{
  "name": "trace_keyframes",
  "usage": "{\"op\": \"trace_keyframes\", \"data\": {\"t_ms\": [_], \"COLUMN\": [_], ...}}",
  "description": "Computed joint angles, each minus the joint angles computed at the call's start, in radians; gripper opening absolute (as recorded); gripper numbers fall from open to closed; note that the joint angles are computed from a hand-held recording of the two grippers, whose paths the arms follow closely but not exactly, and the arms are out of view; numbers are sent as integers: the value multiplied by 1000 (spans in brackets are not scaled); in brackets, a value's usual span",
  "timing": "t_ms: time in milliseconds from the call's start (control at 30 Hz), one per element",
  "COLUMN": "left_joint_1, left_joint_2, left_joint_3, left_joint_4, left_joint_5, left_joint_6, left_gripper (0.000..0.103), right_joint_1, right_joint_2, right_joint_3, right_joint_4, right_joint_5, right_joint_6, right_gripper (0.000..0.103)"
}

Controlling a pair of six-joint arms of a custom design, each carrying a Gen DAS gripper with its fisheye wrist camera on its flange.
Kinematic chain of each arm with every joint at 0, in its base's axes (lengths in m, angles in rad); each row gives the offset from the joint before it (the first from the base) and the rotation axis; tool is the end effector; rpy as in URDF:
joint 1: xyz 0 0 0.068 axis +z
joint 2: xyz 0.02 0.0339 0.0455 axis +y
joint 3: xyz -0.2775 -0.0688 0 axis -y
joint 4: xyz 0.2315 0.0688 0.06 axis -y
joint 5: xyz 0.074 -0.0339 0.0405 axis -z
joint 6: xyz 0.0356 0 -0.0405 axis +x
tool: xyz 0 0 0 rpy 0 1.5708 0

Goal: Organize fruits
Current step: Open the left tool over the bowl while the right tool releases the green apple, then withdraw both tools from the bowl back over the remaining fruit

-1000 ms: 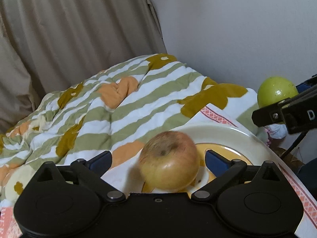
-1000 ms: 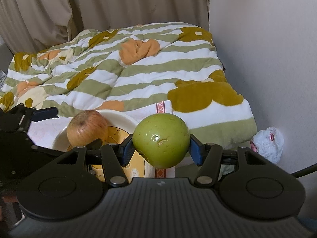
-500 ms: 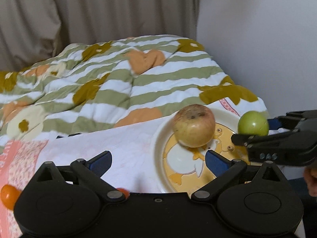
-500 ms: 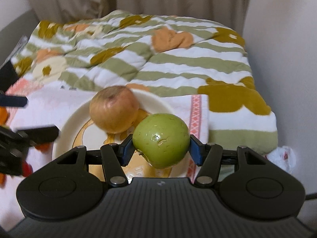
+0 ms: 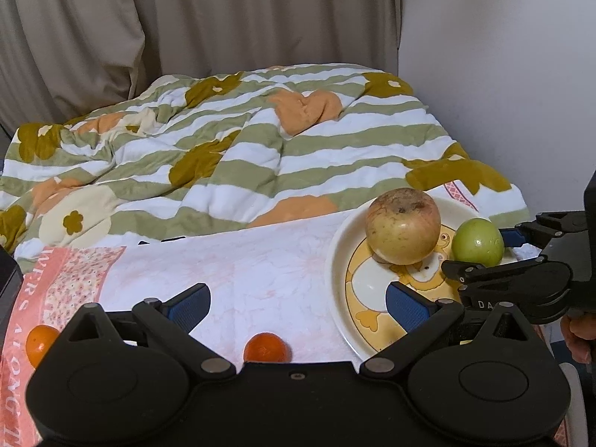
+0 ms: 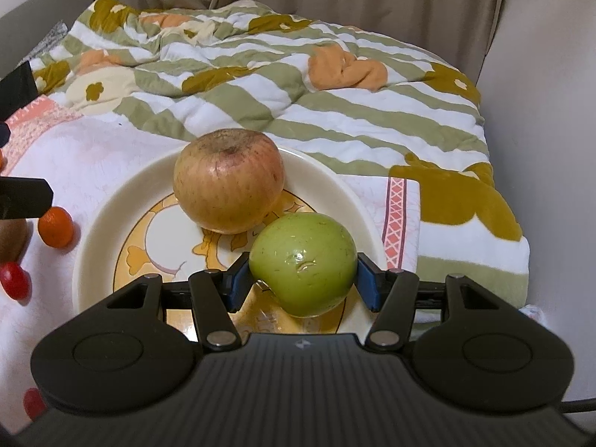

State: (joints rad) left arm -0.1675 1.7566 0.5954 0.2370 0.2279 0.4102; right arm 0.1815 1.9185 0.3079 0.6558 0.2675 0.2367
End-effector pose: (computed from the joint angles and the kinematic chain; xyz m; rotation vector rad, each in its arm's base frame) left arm 0.2787 -0.0553 0.1110 0.7938 2.3391 -0.1803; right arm 0.2258 0.0319 0.0523 0.1747 2.4781 -0.1628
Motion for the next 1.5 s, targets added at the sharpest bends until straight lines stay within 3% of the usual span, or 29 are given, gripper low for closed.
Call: {"op": "trace_keyframes", "data": {"t_ms": [33, 133, 333, 533, 800, 967, 1167, 1300, 1500], "left_joint_1": [0, 2, 13, 44, 120, 221, 468, 676, 918], "left_joint_2": [0, -7, -34, -128, -376, -560, -698, -664, -511], "left_joint_3": [2, -7, -18, -58, -150, -179, -175, -151, -110], "left_joint_4": [-3, 2, -8, -46, -155, -302, -489, -568, -589], "left_joint_5": [0, 1, 5, 26, 75, 130, 260, 357, 451], "left_joint_6": [-1, -1, 3, 9, 30, 75, 218, 383, 622], "left_gripper": [102, 102, 102, 102, 102, 102, 102, 102, 102], "right_joint_1": [10, 40, 57, 93, 279, 505, 800, 968, 1123], "right_joint_2": [4, -15, -79, -262, -669, -842, -841, -743, -563], "right_joint_3": [-2, -17, -44, -96, -96, -12, 119, 201, 309], "right_joint_4": [9, 31, 0, -115, -542, -886, -1195, -1308, -1397], "right_joint_5": [17, 53, 81, 104, 219, 348, 457, 498, 514], "right_joint_6": [1, -2, 33, 86, 256, 439, 760, 976, 1231], "right_gripper": [77, 103, 103, 103, 103, 103, 103, 103, 103]}}
